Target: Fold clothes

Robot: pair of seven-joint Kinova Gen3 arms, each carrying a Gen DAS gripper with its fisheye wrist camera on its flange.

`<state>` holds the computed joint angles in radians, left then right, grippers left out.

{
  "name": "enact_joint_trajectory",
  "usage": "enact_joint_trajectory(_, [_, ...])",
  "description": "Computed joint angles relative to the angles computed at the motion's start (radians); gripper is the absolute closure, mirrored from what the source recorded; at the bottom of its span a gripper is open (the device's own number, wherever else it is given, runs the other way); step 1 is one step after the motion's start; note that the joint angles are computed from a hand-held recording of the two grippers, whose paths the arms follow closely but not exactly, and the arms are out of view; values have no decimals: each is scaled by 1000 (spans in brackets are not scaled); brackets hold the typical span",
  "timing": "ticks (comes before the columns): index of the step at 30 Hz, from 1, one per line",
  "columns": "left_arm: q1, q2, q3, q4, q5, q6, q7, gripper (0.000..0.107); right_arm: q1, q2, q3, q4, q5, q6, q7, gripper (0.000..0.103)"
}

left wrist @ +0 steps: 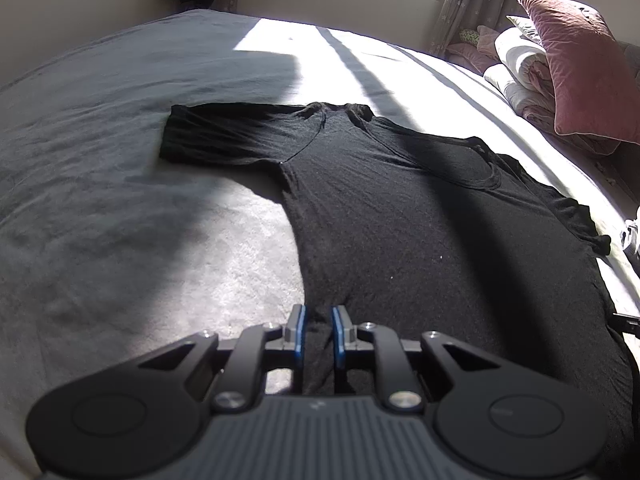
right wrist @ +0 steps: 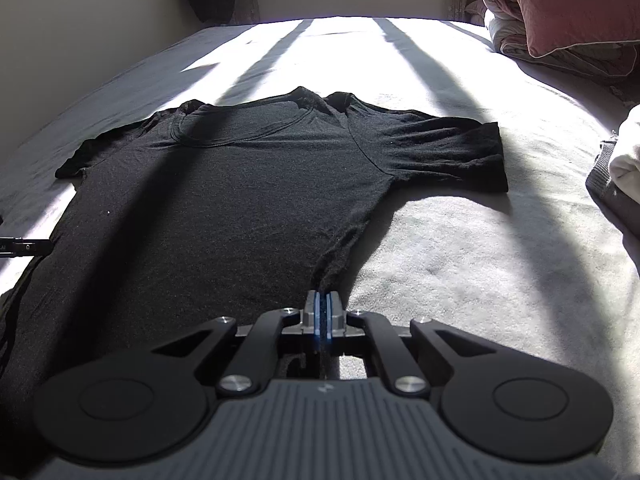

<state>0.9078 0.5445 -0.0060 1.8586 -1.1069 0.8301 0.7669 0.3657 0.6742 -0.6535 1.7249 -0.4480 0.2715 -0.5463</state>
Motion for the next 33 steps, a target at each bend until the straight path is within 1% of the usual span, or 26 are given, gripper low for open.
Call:
enact_joint_trajectory(1, [-1,0,1,-1,2,0,-4,92,-22,-13,32,0,2,-5,-19,100])
enact_joint_trajectory(3, [-4,0,3,-2,5,0,-11,92,-87,-39,120,-7,17,-3,-77,101])
enact_joint_trajectory(4, [-6,-1,5,-3,8,0,-18,92,-112,-46,152,-12,26,3,-101,101])
enact_joint_trajectory(5, [-8,-1,5,-4,10,-1,-25,92,-123,-48,165,-14,35,9,-112,101])
enact_joint_trajectory(8, [-6,-8,-1,6,4,-15,-7,92,-91,-31,137,-50,29,74,-100,97])
enact_joint_trajectory(9, [-3,-13,-7,16,-8,-25,14,92,-81,-24,130,-64,19,100,-90,95])
enact_joint_trajectory(10, [-2,-18,-12,26,-20,-33,36,92,-72,-15,126,-82,-1,130,-84,90])
enact_joint_trajectory(14, [-2,-29,-24,63,-83,-51,138,92,-26,46,113,-169,-125,231,-76,90])
enact_joint_trajectory(18, [-24,-35,-23,103,-172,-79,267,92,-28,125,153,-275,-240,349,-136,89])
enact_joint_trajectory(20, [-46,-37,-14,115,-202,-93,312,92,-33,163,171,-321,-294,404,-165,89])
enact_joint_trajectory(22, [-62,-34,1,118,-219,-88,328,92,-42,184,186,-343,-334,432,-166,88])
enact_joint_trajectory(24, [-76,-31,13,115,-225,-82,326,92,-57,192,202,-351,-367,438,-155,86])
enact_joint_trajectory(28, [-91,-25,26,111,-235,-73,324,92,-75,187,217,-341,-411,412,-119,84])
enact_joint_trajectory(30, [-93,-24,26,118,-253,-73,348,92,-77,180,217,-331,-428,396,-99,80])
enact_joint_trajectory(32, [-98,-24,28,124,-269,-73,371,92,-73,168,210,-310,-447,369,-69,69])
enact_joint_trajectory(33, [-101,-24,30,126,-277,-71,380,92,-71,161,206,-299,-456,353,-54,68])
